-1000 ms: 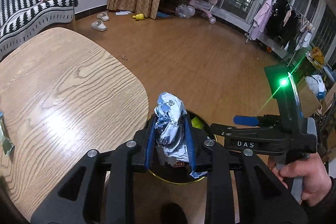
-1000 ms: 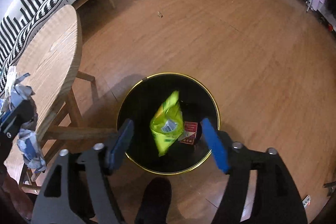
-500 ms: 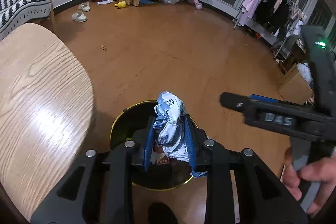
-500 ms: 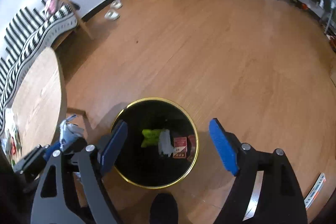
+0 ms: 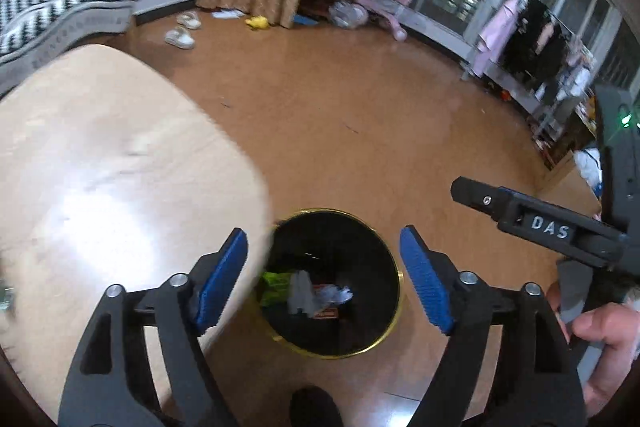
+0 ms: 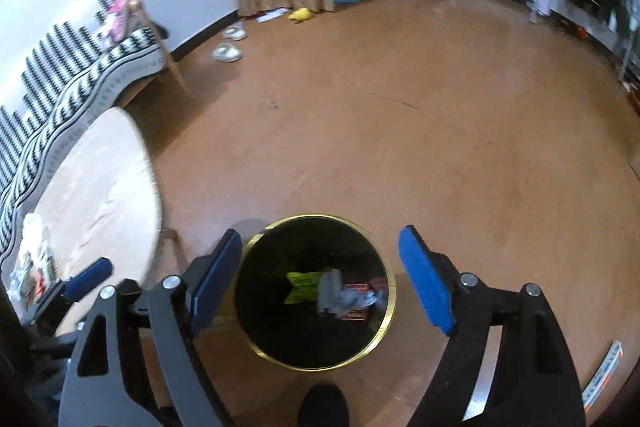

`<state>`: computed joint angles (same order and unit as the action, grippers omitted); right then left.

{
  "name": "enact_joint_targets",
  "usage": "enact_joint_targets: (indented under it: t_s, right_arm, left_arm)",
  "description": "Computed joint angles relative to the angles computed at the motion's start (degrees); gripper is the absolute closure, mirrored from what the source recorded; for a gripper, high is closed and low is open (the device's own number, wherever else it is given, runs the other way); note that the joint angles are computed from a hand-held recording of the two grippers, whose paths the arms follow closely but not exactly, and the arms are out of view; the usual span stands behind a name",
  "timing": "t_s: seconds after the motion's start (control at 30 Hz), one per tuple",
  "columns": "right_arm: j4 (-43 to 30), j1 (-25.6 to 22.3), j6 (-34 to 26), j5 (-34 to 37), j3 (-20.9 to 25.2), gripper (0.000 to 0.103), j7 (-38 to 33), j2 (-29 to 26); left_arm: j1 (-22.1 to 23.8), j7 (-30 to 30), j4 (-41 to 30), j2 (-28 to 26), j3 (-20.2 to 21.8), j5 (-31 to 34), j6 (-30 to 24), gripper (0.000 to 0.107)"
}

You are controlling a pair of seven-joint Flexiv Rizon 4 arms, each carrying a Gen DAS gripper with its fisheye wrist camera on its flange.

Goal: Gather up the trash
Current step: 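Carry foil and snack bag over the bin and release both, then grasp the snack stick wrapper with the left tool while the right tool grasps the pink-purple toy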

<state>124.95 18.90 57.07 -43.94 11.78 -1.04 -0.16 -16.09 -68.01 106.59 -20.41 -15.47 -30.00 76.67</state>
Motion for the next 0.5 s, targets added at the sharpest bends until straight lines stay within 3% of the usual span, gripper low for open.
enact_joint_targets:
  t_s: [0.1, 0.37, 0.5]
  right_arm:
    - [-4.65, 2.39, -0.17, -0.27, 0.63, 0.025, -2.06, -3.34]
    - [-24.31, 14.70, -1.75, 1.04, 0.70, 0.022, -12.14, -17.45]
    - [-36.71, 21.36, -3.73, 3.65, 0.54, 0.022, -20.40, -25.66]
  left_arm:
    - [1.99, 1.48, 5.47, 5.42, 1.18, -1.41, 2.95, 0.019]
    - [5.21, -5.44, 16.86, 20.04, 13.39, 5.79, 3.28, 0.013]
    - [11.79, -11.52, 21.01, 27.07, 18.50, 16.54, 0.52, 0.013]
